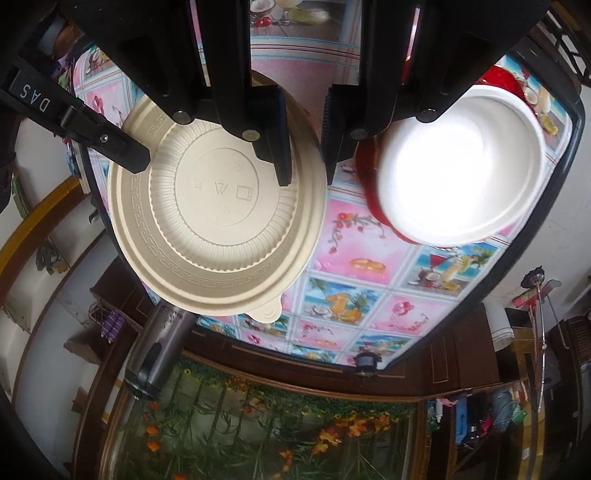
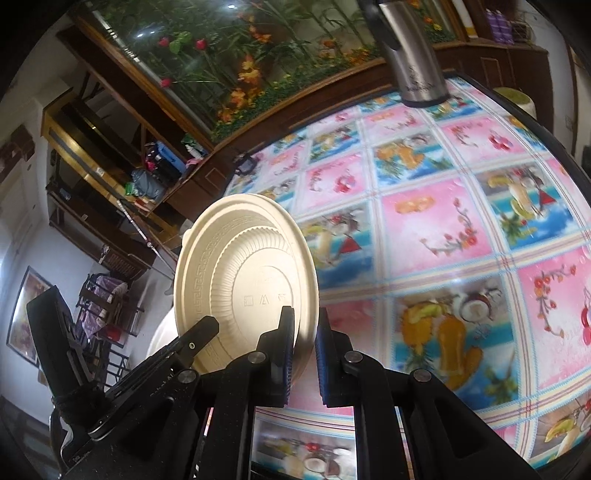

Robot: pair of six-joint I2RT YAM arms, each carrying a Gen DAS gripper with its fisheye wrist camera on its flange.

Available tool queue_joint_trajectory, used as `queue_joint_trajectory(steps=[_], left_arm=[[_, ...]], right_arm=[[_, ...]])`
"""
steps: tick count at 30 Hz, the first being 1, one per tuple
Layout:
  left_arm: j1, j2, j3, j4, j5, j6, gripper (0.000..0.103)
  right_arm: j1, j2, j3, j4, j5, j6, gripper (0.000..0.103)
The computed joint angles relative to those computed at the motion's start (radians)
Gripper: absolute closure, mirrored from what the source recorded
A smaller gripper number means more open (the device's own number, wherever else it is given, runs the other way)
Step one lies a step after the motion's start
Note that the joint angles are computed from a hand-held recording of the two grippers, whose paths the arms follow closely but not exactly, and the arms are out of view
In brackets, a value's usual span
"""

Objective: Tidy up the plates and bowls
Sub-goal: 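Carry the beige plastic plate over the plate stack, then lower the beige plastic plate onto the stack with both grippers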

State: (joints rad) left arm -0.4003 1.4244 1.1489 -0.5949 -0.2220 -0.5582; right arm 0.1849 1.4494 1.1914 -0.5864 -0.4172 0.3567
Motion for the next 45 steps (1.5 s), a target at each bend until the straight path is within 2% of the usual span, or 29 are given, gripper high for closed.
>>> queue_joint_trajectory(steps=[11,23,45], left_arm=[[0.178,-0.158,-0.068,-0.035,0.009,0.040,0.091],[0.347,-0.211,-0.170,-0.028,0.037,0.064,0.091],[0.439,-0.223,-0.230,-0.016,0.095,0.095,0.091]], right_arm=[[0.179,0.085,0.146,0.000,0.028,0.024,0.093],[0.347,0.261,0.294,-0.008,0.028,0.047,0.093],[0.424,0.364,0.364,-0.048,0.047,0.046,0.092]])
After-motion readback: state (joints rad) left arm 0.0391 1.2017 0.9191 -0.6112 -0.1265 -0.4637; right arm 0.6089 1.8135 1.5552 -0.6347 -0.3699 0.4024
